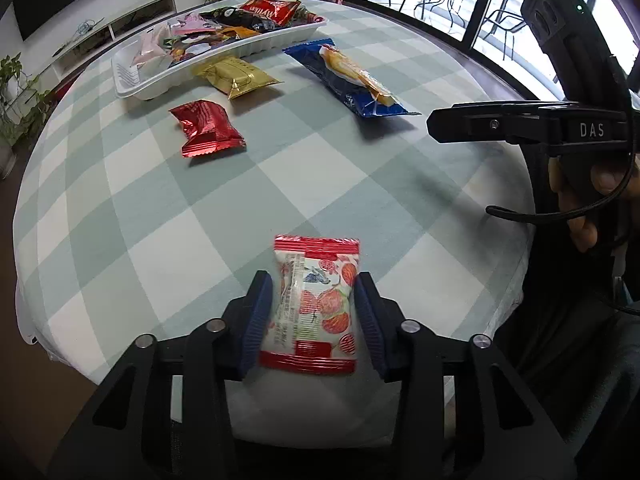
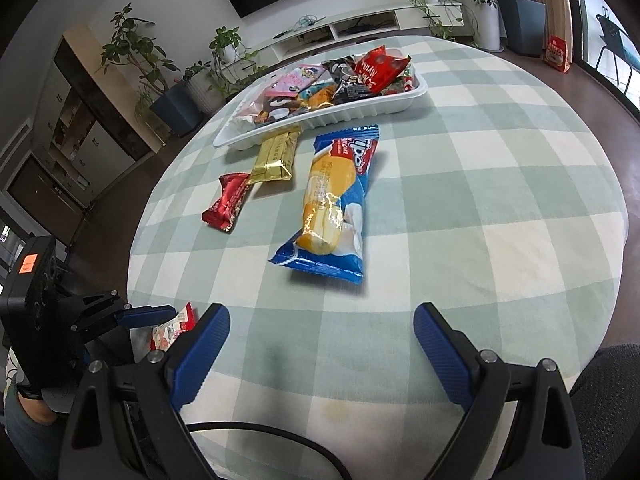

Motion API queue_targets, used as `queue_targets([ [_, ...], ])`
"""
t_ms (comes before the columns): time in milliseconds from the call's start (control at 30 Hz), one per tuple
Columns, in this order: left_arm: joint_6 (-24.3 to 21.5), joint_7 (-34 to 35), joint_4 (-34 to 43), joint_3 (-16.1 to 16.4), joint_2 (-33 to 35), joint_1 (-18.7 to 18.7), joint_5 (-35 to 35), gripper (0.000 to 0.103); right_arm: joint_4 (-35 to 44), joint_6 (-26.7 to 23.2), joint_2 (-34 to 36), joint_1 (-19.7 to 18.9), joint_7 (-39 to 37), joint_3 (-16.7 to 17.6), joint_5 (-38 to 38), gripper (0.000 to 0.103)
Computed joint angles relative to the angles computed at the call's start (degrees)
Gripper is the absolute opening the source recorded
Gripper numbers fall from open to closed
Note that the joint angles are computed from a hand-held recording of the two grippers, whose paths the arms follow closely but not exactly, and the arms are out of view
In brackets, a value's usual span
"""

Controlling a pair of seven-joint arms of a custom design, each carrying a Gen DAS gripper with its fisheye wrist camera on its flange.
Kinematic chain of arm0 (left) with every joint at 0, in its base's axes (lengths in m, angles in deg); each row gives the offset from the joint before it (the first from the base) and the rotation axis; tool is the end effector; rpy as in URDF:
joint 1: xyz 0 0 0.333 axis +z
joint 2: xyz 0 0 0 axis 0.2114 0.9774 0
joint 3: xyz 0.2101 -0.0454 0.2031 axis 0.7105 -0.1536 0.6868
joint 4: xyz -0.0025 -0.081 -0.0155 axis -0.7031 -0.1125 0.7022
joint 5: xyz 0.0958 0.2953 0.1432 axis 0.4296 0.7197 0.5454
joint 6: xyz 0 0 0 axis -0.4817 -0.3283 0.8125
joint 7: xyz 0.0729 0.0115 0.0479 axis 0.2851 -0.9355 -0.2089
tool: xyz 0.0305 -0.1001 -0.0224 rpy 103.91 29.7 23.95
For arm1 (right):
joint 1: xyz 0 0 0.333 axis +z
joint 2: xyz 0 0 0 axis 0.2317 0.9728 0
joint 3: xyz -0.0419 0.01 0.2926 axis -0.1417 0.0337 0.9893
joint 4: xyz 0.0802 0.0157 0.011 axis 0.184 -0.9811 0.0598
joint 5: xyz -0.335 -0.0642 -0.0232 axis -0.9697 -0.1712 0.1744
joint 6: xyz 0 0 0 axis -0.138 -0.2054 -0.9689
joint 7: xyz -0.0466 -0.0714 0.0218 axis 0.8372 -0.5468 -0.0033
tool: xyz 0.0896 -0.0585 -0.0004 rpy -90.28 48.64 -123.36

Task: Organize snacks
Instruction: 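Grasp the red-and-white candy packet with the left gripper while the right grasps the blue cake packet, then carry the candy packet and blue cake packet over the white tray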

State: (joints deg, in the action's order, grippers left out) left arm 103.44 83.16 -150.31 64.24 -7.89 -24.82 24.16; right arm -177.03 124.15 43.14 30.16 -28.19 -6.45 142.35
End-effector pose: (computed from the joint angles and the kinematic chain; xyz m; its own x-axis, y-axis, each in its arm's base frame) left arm 0.4435 -0.4875 0.2708 -0.1576 -0.9850 0.0706 -0.8835 0.1087 -0.4556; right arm 0.5520 0.2875 0.2638 0.5365 -0.7700 -0.3454 -0.7784 -0.2934 -0.5551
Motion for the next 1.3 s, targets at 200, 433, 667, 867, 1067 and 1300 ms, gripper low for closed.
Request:
queue_targets([
  [200, -0.62, 0.94, -0.42, -0.51, -0.48, 0.24, -0.87, 0.034, 1.83, -0.18, 0.92, 1.45, 3.30, -1.66, -2.95, 0.095],
  [433, 1.61, -5.83, -2.21, 1.67, -1.50, -1.26, 2.06, 0.032, 4.55, -0.35, 2.67, 3.24, 8.04, -3.39, -8.32, 0.095],
  [667, 4.90, -16.42, -4.40, 4.29, -3.14, -2.37, 8.21, 0.032, 11.91, -1.75, 6.93, 6.82, 15.87, -6.91, -16.41, 0.094],
  [867, 6.69, -24.47, -4.61, 5.62, -3.46, -2.34, 12.89, 0.032, 22.77, -9.75, 13.00, 11.06, 29.34, -13.50, -27.65, 0.076],
  [1067, 7.70, -26.79, -3.62, 5.22, -2.51, -1.37, 14.95, 0.032, 20.60, -8.40, 12.48, 11.12, 31.33, -13.25, -32.64, 0.067],
  [1300, 8.71, -28.06, -2.23, 5.54, -1.10, -1.41, 15.61, 0.032, 19.90, -7.94, 12.13, 11.54, 33.28, -14.16, -35.94, 0.038],
])
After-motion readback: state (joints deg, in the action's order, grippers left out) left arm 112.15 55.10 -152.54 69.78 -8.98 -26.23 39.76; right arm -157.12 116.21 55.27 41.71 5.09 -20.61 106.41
